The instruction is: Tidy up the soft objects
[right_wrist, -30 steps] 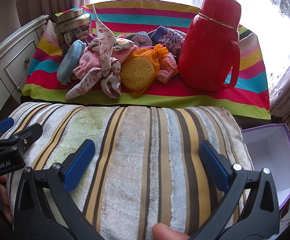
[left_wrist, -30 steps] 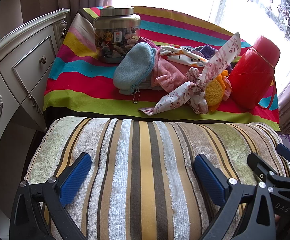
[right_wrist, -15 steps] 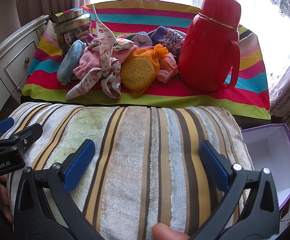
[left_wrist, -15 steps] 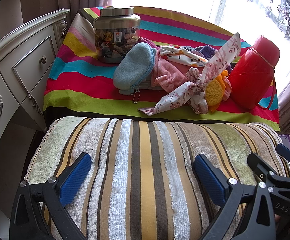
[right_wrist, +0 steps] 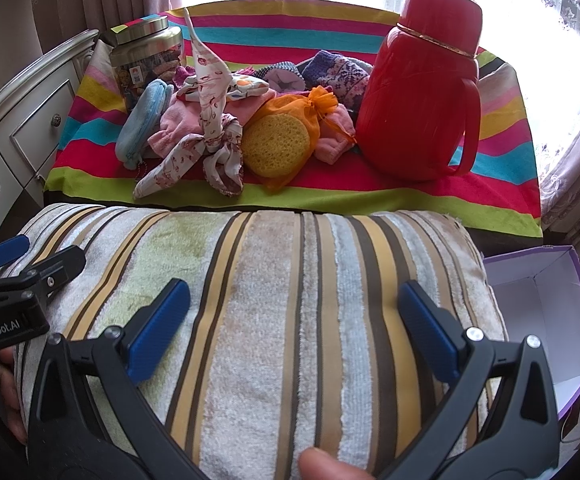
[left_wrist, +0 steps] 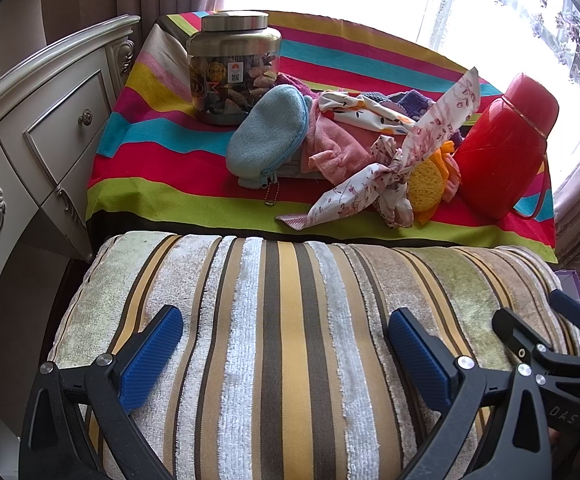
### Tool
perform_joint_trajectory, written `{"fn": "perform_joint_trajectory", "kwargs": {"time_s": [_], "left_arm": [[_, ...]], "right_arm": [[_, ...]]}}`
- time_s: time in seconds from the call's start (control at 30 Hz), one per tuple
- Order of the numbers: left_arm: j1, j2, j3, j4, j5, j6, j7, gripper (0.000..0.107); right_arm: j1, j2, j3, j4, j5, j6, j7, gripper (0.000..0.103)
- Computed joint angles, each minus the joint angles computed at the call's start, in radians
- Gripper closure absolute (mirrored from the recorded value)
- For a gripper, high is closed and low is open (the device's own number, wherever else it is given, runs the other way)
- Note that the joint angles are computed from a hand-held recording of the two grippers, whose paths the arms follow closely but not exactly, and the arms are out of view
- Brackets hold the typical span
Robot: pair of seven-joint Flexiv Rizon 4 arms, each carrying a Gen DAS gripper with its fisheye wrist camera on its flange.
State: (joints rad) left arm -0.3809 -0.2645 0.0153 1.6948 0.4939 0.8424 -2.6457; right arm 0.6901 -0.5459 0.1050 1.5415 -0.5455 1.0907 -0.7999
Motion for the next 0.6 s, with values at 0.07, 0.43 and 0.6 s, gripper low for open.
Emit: {"fn": "perform_joint_trajectory", "kwargs": {"time_s": [0.07, 0.43, 0.6], "left_arm": [[0.007, 0.004, -0.001, -0.008, -0.009, 0.0, 0.016, 0.004], [0.077, -0.15, -0.021, -0.208, -0.132, 0.076, 0.372, 0.018], [0.096, -0.308, -0.041, -0.394, -0.265, -0.001, 0.58, 0.033]], "right_arm": [[-0.013, -0.002, 0.019, -0.008, 0.024, -0.006, -0.022, 0.0], [-0.075, -0.105, 0.117, -0.274, 0.284, -0.166, -0.329, 0.0], [-0.056, -0.178, 0.062, -0.398, 0.285, -0.232, -0.357, 0.0]]}}
